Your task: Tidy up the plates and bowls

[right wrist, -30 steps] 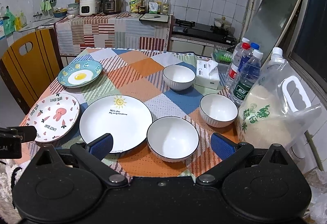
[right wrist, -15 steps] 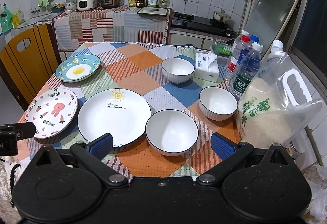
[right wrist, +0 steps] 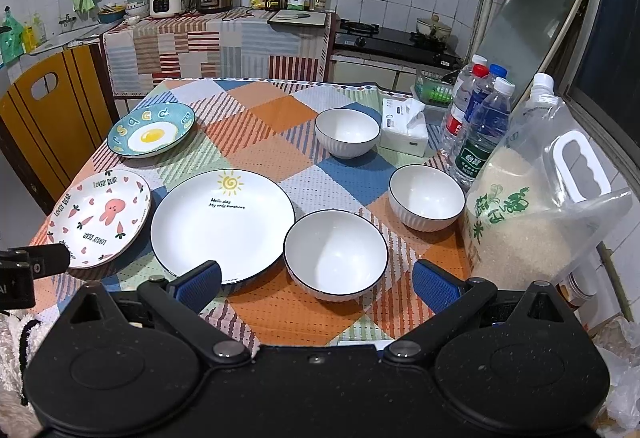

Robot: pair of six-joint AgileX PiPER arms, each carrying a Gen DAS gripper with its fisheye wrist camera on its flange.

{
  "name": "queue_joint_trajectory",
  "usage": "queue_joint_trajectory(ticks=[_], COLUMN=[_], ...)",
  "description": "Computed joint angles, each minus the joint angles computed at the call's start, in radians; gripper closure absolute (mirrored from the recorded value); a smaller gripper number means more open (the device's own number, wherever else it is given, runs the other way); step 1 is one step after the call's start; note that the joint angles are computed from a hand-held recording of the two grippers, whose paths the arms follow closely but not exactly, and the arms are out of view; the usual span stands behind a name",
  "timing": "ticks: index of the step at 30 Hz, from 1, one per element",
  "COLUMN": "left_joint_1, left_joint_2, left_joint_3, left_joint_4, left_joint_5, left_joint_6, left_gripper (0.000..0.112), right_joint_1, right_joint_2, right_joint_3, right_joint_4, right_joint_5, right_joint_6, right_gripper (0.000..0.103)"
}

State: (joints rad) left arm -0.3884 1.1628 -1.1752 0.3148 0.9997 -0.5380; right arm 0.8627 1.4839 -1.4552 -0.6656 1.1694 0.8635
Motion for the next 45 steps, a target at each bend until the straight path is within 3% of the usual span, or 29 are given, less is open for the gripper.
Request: queue_joint_trajectory(ticks=[15, 20, 24, 27, 29, 32, 34, 39, 45], left_joint_1=[0.015, 0.009, 0.032, 0.103, 0.183, 0.275, 0.300, 0.338, 0.358], left_joint_2=[0.004, 0.011, 0.043, 0.077, 0.112, 0.187, 0.247, 0.402, 0.514], left_joint_3=[-0.006, -0.010, -0.054, -0.108, -0.161, -0.266, -0.343, -0.489, -0.493], left_joint_4=[-0.042, -0.036, -0.057, -0.144, -0.265, -0.412, -0.435, -0.518, -0.625], left_joint_5=[0.009, 0.012, 0.014, -0.008, -0.008, 0.043, 0.088, 0.160, 0.161], left_joint_6=[0.029, 0.015, 0.070, 0.202, 0.326, 0.446, 0.439, 0.453, 0.429], left_gripper=[0.015, 0.021, 0.021, 0.021, 0.021, 0.021, 0.021, 0.021, 0.023], right_joint_1=[-0.006, -0.012, -0.048, -0.098, -0.147, -0.263, -0.328, -0.369, -0.435], right_joint_2=[0.003, 0.000, -0.006, -0.028, -0.051, -0.078, -0.044, 0.154, 0.482], right_joint_3=[0.000, 0.000, -0.005, 0.007, 0.031, 0.074, 0.029, -0.297, -0.818], right_joint_4=[0.018, 0.026, 0.079, 0.121, 0.177, 0.333, 0.478, 0.623, 0.776], right_joint_5=[-0.001, -0.006, -0.050, -0.155, -0.275, -0.513, -0.571, -0.383, 0.001], right_joint_6=[-0.008, -0.011, -0.070, -0.132, -0.224, -0.434, -0.570, -0.828, -0.987], right_gripper=[0.000, 0.000, 0.000, 0.000, 0.000, 0.000, 0.000, 0.000, 0.003])
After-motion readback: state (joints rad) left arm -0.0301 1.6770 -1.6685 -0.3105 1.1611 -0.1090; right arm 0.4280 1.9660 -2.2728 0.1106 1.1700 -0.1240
